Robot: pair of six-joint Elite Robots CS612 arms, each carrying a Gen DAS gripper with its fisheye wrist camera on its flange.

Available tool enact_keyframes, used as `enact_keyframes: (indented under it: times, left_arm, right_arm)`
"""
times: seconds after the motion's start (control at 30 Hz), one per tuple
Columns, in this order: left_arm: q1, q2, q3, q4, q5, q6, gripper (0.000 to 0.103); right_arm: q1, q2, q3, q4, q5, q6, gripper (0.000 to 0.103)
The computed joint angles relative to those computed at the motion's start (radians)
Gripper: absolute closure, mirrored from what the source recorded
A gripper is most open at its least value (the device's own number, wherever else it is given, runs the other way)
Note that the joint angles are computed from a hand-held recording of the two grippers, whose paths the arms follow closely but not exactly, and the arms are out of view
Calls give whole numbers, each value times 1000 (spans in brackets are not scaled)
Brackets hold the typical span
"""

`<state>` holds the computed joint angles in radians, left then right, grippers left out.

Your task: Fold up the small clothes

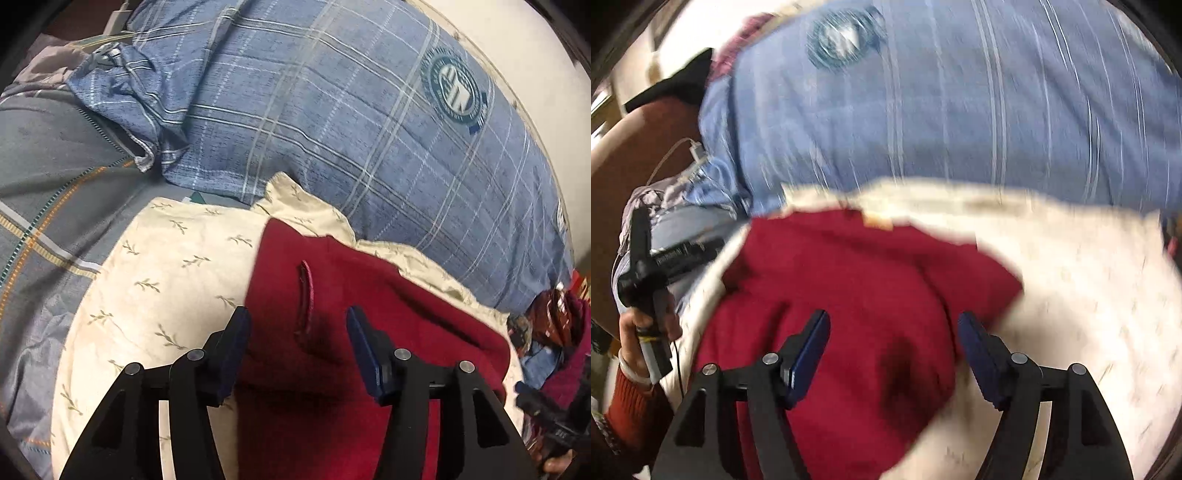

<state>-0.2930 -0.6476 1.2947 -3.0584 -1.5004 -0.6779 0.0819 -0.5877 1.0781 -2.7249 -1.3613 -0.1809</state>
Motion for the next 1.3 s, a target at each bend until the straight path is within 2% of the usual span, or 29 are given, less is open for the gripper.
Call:
enact_keyframes:
  times: [0.03, 0.07, 0.1, 0.13, 0.2, 0.23, 0.3, 0.33, 0.37, 0.43, 0.47, 0.53, 0.6, 0.63, 0.67, 0.77, 0.9, 0.97, 1.03, 1.07, 1.13, 1.3]
  left_arm:
    - [-3, 1, -2, 8, 4, 11, 50]
    - [-8, 1, -4, 15, 10, 26, 50]
    - [-11, 1, -5, 20, 17, 38, 50]
    - [-14, 1, -5, 26, 23, 49, 50]
    - [-18, -2, -4, 41, 35, 64, 50]
    - [-19, -2, -4, 44, 37, 66, 50]
    - [-20, -1, -5, 41, 36, 66, 50]
    - [-19, 1, -8, 36, 29, 62, 50]
    - [-18, 3, -12, 34, 21, 58, 50]
    - [-18, 9, -21, 38, 1, 54, 50]
    - [-18, 10, -24, 46, -9, 59, 50]
    - [-20, 10, -26, 58, -14, 76, 50]
    - [-20, 10, -29, 56, -11, 81, 49]
    - [-18, 12, -32, 49, -17, 75, 49]
    - [-15, 17, -39, 36, -29, 63, 48]
    - [-13, 31, -71, 47, -23, 47, 46]
    - [-23, 62, -153, 162, -22, 133, 48]
    - [-30, 85, -210, 252, -16, 181, 56]
    - [-40, 116, -288, 380, 8, 214, 90]
    - [-42, 128, -318, 423, -4, 215, 91]
    - [-49, 125, -332, 411, 10, 226, 91]
    - [-49, 51, -272, 244, 6, 272, 91]
  right_arm:
    - [2, 15, -7, -23, -21, 6, 39]
    - [7, 23, -9, -47, -59, -4, 66]
    - [17, 33, -17, -64, -126, -26, 84]
    - [20, 33, -12, -74, -154, -30, 96]
    - [7, 0, 39, -118, -105, -12, 97]
    - [4, -20, 76, -162, -108, -22, 97]
    - [1, -52, 134, -208, -121, -48, 97]
    - [-3, -61, 151, -194, -111, -52, 97]
    - [-9, -67, 160, -138, -99, -66, 97]
    - [-10, -69, 169, -48, -124, -114, 96]
    - [-14, -74, 178, -39, -115, -121, 90]
    - [-32, -95, 205, -45, -34, -71, 90]
    - [-51, -108, 230, -108, 54, 0, 75]
    - [-57, -113, 237, -142, 75, 35, 59]
    - [-58, -115, 242, -161, 79, 56, 48]
    - [-58, -109, 220, -148, 82, 83, 47]
    - [-57, -87, 193, -121, 94, 113, 47]
    - [-64, -89, 202, -120, 113, 133, 47]
    - [-70, -90, 212, -140, 125, 159, 47]
    - [-71, -86, 206, -145, 125, 167, 47]
    - [-73, -84, 205, -169, 102, 178, 47]
    - [-79, -56, 154, -179, 86, 211, 34]
